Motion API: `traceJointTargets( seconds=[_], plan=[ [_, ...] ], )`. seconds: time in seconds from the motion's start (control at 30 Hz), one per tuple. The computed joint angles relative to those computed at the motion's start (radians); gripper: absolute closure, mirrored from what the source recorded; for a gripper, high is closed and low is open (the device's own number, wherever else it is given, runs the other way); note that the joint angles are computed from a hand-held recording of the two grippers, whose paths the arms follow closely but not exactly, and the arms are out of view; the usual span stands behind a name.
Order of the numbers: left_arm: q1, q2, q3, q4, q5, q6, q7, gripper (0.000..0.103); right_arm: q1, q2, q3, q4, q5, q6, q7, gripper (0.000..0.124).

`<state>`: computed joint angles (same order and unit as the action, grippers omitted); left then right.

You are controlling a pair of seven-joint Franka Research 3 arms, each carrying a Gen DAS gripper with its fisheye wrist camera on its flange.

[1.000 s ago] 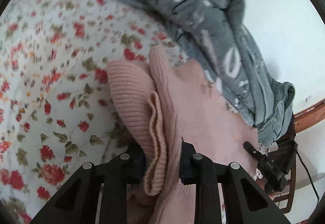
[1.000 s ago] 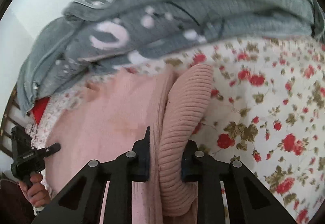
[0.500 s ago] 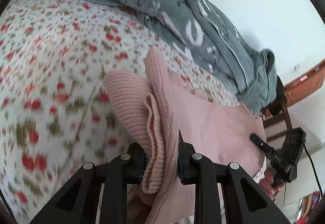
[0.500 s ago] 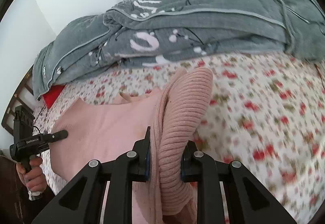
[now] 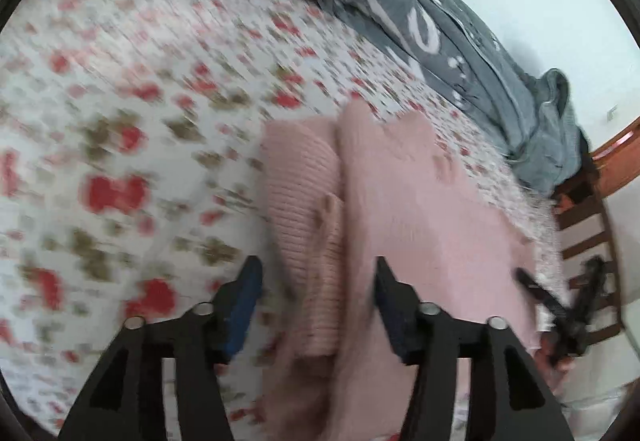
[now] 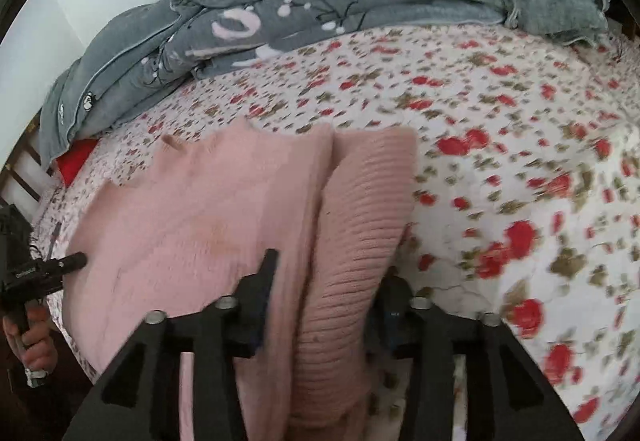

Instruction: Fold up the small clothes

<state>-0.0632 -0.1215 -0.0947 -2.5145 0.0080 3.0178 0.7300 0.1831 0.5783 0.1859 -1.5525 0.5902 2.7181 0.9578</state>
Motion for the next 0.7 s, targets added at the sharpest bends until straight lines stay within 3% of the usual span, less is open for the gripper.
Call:
traceJointTargets(
  seconds=[0.07,0.13,0.2,0.27,0.37,0.47,0.53,0.6,0.63,0.7],
  plan=[
    [0.101,-0.043,-0.077,-0.006,0.226,-0.036,-0.167,0.046,0.005,-0.03,-0.015,-0.027,-0.012,0.02,0.009,0.071],
    [0.138,-0.073,-0.104,-0.007,0.338,-0.047,-0.24,0.046,0.014,-0.063,-0.025,-0.062,-0.017,0.071,0.019,0.071],
    [0.182,-0.085,-0.143,0.019,0.474,-0.056,-0.322,0.047,0.035,-0.093,-0.035,-0.103,-0.033,0.176,0.028,0.071],
    [0.187,-0.067,-0.146,0.059,0.557,-0.037,-0.35,0.047,0.012,-0.11,0.014,-0.121,-0.009,0.249,-0.018,0.071],
    [0.18,0.018,-0.143,0.158,0.655,-0.013,-0.393,0.048,-0.009,-0.088,0.079,-0.076,0.022,0.234,-0.078,0.073],
    [0.145,0.125,-0.121,0.264,0.689,-0.028,-0.405,0.051,0.07,-0.013,0.036,0.011,-0.039,0.205,-0.038,0.087],
    [0.121,0.198,-0.107,0.324,0.617,-0.048,-0.322,0.064,0.166,0.07,-0.072,0.116,-0.143,0.141,0.093,0.096],
    [0.094,0.243,-0.094,0.371,0.581,-0.132,-0.275,0.085,0.21,0.136,-0.136,0.2,-0.216,0.08,0.21,0.107],
    [0.081,0.264,-0.082,0.392,0.573,-0.18,-0.262,0.09,0.206,0.179,-0.142,0.252,-0.252,0.05,0.286,0.108],
    [0.064,0.296,-0.054,0.402,0.542,-0.221,-0.261,0.095,0.172,0.204,-0.114,0.28,-0.228,0.024,0.287,0.117]
  ],
)
